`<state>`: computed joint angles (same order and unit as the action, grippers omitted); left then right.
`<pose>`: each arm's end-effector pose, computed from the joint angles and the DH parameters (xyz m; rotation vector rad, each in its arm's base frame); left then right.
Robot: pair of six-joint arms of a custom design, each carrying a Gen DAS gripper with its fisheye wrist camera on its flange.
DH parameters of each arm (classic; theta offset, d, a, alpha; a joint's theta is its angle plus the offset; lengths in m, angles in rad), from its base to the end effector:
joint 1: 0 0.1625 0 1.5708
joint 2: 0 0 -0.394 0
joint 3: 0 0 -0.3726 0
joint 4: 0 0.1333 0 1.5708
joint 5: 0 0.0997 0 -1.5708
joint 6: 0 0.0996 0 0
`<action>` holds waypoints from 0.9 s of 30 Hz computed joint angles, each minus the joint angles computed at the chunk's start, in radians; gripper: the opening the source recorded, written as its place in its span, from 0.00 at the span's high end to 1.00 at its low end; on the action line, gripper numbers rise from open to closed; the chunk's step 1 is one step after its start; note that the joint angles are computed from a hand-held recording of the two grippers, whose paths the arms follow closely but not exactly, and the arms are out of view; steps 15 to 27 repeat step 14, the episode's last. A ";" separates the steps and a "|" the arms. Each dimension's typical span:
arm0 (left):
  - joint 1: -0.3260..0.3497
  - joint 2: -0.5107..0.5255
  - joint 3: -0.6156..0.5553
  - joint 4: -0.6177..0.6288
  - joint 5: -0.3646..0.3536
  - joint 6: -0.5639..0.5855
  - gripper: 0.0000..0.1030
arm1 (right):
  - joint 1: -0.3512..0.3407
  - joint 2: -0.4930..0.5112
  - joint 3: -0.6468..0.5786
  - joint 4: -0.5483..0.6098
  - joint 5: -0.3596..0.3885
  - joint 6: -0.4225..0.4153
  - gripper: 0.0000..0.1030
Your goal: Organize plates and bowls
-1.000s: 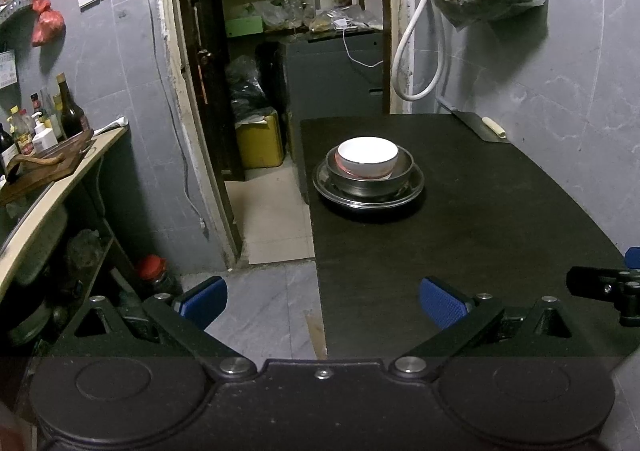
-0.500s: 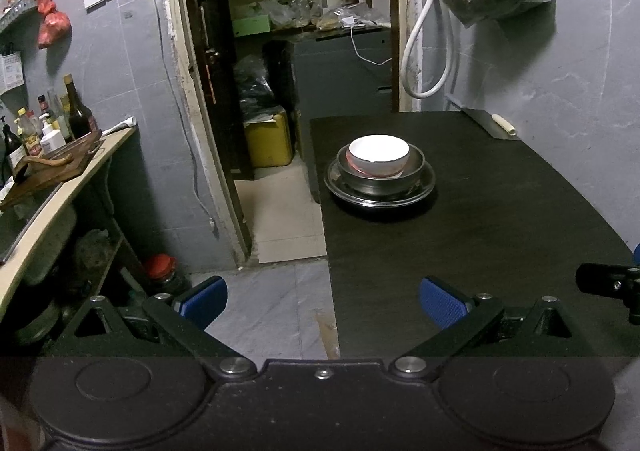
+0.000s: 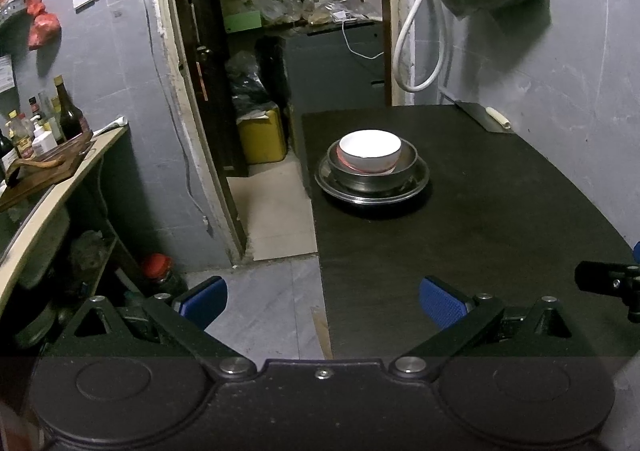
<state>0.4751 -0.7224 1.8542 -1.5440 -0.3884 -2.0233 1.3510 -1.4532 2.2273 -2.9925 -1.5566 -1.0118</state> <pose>-0.3053 -0.4106 -0.0207 -0.0934 1.8658 -1.1355 0.0329 -0.4707 0.2740 1.0402 -2.4714 0.7456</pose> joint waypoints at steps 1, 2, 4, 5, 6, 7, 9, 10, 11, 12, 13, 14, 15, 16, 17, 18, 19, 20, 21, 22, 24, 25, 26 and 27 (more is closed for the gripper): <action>0.001 0.000 0.000 -0.002 0.000 0.004 0.01 | 0.001 0.003 -0.002 -0.001 -0.002 0.002 0.00; 0.002 -0.001 0.000 -0.005 0.001 0.007 0.01 | 0.001 0.004 -0.003 0.000 -0.003 0.003 0.00; 0.003 -0.001 0.000 -0.008 0.000 0.014 0.01 | 0.002 0.005 -0.006 0.000 -0.005 0.006 0.00; 0.005 0.002 -0.003 -0.010 0.000 0.017 0.01 | 0.002 0.007 -0.008 0.001 -0.006 0.008 0.00; 0.005 0.002 -0.003 -0.011 0.001 0.018 0.01 | 0.003 0.009 -0.010 0.000 -0.007 0.009 0.00; 0.006 0.002 -0.003 -0.012 0.001 0.019 0.01 | 0.004 0.011 -0.011 -0.001 -0.009 0.011 0.00; 0.008 0.002 -0.004 -0.015 0.003 0.023 0.01 | 0.004 0.012 -0.014 0.002 -0.011 0.013 0.00; 0.008 0.003 -0.005 -0.016 0.003 0.023 0.01 | 0.004 0.014 -0.015 0.001 -0.012 0.014 0.00; 0.009 0.003 -0.006 -0.015 0.003 0.024 0.01 | 0.004 0.016 -0.017 0.001 -0.012 0.015 0.00; 0.008 0.003 -0.005 -0.015 0.003 0.024 0.01 | 0.004 0.018 -0.020 0.003 -0.013 0.015 0.00; 0.010 0.004 -0.005 -0.021 0.004 0.031 0.01 | 0.003 0.020 -0.023 0.004 -0.014 0.016 0.00; 0.013 0.006 -0.006 -0.029 0.005 0.040 0.01 | 0.004 0.023 -0.027 0.006 -0.016 0.017 0.00; 0.013 0.006 -0.006 -0.029 0.005 0.040 0.01 | 0.004 0.023 -0.027 0.006 -0.016 0.017 0.00; 0.013 0.006 -0.006 -0.029 0.005 0.040 0.01 | 0.004 0.023 -0.027 0.006 -0.016 0.017 0.00; 0.013 0.006 -0.006 -0.029 0.005 0.040 0.01 | 0.004 0.023 -0.027 0.006 -0.016 0.017 0.00; 0.013 0.006 -0.006 -0.029 0.005 0.040 0.01 | 0.004 0.023 -0.027 0.006 -0.016 0.017 0.00; 0.013 0.006 -0.006 -0.029 0.005 0.040 0.01 | 0.004 0.023 -0.027 0.006 -0.016 0.017 0.00; 0.013 0.006 -0.006 -0.029 0.005 0.040 0.01 | 0.004 0.023 -0.027 0.006 -0.016 0.017 0.00; 0.013 0.006 -0.006 -0.029 0.005 0.040 0.01 | 0.004 0.023 -0.027 0.006 -0.016 0.017 0.00; 0.013 0.006 -0.006 -0.029 0.005 0.040 0.01 | 0.004 0.023 -0.027 0.006 -0.016 0.017 0.00; 0.013 0.006 -0.006 -0.029 0.005 0.040 0.01 | 0.004 0.023 -0.027 0.006 -0.016 0.017 0.00; 0.013 0.006 -0.006 -0.029 0.005 0.040 0.01 | 0.004 0.023 -0.027 0.006 -0.016 0.017 0.00; 0.013 0.006 -0.006 -0.029 0.005 0.040 0.01 | 0.004 0.023 -0.027 0.006 -0.016 0.017 0.00; 0.013 0.006 -0.006 -0.029 0.005 0.040 0.01 | 0.004 0.023 -0.027 0.006 -0.016 0.017 0.00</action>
